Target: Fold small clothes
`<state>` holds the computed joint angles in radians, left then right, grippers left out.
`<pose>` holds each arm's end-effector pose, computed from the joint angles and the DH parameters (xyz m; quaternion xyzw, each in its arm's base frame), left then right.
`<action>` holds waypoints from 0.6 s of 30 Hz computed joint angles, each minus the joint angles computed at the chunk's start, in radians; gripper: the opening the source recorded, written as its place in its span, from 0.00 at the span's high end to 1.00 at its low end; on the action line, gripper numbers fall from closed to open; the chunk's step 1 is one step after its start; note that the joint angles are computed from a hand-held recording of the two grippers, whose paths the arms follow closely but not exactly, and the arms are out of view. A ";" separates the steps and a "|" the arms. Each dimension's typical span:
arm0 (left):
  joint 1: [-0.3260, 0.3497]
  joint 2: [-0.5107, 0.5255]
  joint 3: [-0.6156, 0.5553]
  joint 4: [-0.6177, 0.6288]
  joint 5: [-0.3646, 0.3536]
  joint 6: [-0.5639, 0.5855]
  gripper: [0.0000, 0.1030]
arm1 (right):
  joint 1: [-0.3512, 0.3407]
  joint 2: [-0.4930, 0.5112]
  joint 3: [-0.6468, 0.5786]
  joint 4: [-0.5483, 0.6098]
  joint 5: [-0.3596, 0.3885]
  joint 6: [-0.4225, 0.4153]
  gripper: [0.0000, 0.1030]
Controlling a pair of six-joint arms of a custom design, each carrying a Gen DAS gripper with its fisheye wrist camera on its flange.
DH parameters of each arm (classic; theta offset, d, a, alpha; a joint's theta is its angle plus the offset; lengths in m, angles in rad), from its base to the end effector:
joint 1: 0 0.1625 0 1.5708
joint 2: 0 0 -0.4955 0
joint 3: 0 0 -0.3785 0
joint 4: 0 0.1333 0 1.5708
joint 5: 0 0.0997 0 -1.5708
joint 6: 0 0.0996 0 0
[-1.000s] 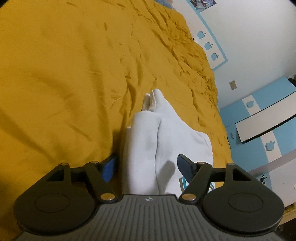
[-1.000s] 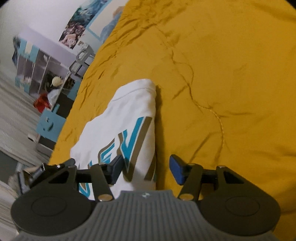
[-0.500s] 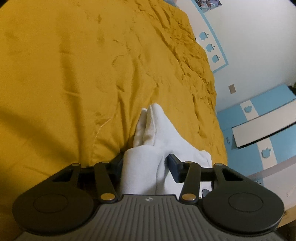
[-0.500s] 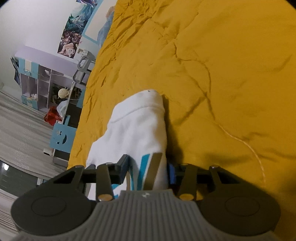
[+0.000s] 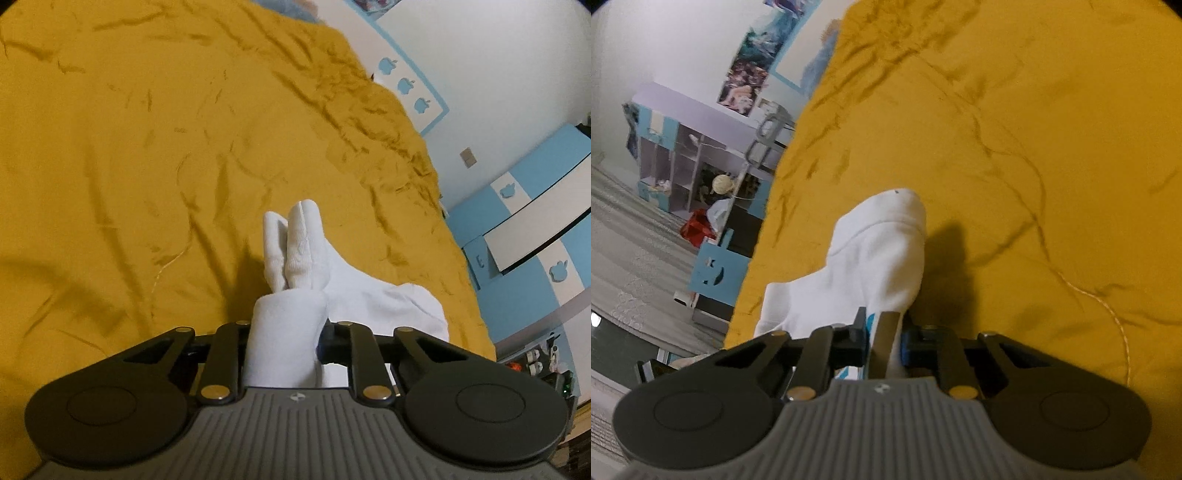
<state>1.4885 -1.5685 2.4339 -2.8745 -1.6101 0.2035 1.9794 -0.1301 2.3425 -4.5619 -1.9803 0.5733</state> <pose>0.0978 -0.3884 0.3220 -0.1432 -0.9653 0.2181 0.0060 0.2448 -0.3298 -0.0715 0.1514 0.8964 -0.4164 0.0093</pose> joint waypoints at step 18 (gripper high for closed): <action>-0.517 -0.769 0.065 0.455 0.203 -0.242 0.80 | 0.573 -0.246 -0.018 0.313 -0.389 0.109 0.92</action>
<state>0.9716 -2.3376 2.4990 -2.4196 -1.4072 -0.0381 2.5528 -0.3757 2.3250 -4.2485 -2.3690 0.6823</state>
